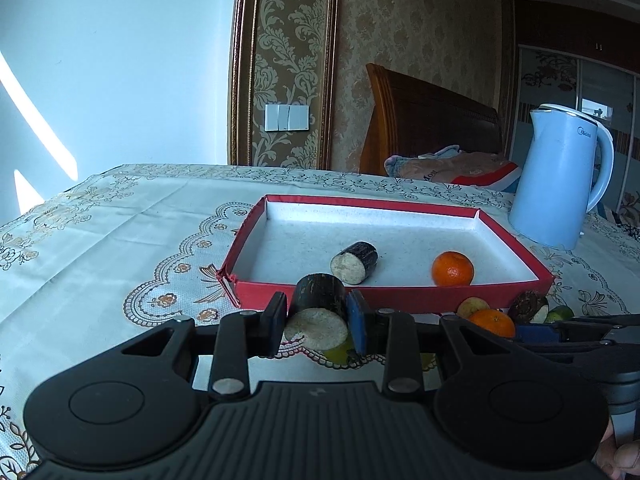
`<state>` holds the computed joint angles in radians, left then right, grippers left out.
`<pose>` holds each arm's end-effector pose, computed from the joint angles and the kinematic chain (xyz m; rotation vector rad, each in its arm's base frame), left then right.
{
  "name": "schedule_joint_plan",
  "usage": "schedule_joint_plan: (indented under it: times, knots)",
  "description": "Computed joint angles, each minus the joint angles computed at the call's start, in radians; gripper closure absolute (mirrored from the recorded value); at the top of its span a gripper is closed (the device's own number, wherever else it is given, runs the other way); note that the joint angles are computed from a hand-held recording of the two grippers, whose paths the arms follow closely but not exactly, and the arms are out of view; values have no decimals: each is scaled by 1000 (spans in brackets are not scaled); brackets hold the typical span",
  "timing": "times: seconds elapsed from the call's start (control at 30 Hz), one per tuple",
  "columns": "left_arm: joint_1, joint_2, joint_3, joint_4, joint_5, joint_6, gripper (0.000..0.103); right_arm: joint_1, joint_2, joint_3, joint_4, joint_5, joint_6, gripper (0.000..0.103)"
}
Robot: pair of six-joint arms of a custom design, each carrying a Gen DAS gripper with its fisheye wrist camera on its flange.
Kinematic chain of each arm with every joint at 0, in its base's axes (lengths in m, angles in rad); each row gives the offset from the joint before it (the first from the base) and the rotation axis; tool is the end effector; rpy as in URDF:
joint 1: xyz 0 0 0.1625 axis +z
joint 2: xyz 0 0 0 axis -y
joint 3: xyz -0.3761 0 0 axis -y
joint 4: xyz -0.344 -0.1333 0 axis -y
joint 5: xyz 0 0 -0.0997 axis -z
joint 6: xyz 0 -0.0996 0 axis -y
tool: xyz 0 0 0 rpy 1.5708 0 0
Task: Organize fruits
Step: 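Lift the second eggplant slice with the left tool, then carry the eggplant slice and tangerine into the red tray while opening both tools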
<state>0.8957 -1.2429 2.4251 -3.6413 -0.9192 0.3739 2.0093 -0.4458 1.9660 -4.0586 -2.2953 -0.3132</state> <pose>-0.0837 -0.4144 0.2276 0.8535 2.2329 -1.2300 0.2625 -0.4012 0.0209 0.4024 -2.2202 1.2130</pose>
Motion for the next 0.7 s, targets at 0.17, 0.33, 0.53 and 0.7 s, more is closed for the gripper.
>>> schedule_joint_plan:
  times: [0.17,0.33,0.53,0.7]
  knots:
    - [-24,37,0,-45,58,-1,72,3,3,-1,-16,-3,-8,64]
    - [-29,55,-7,-67,84,-3,72,8,11,-4,-49,-5,-28,64]
    - [-22,60,-17,-73,92,-11,72,10,16,-7,-68,-3,-48,64]
    - [-17,63,-20,-78,94,-13,72,14,21,-9,-83,-4,-58,64]
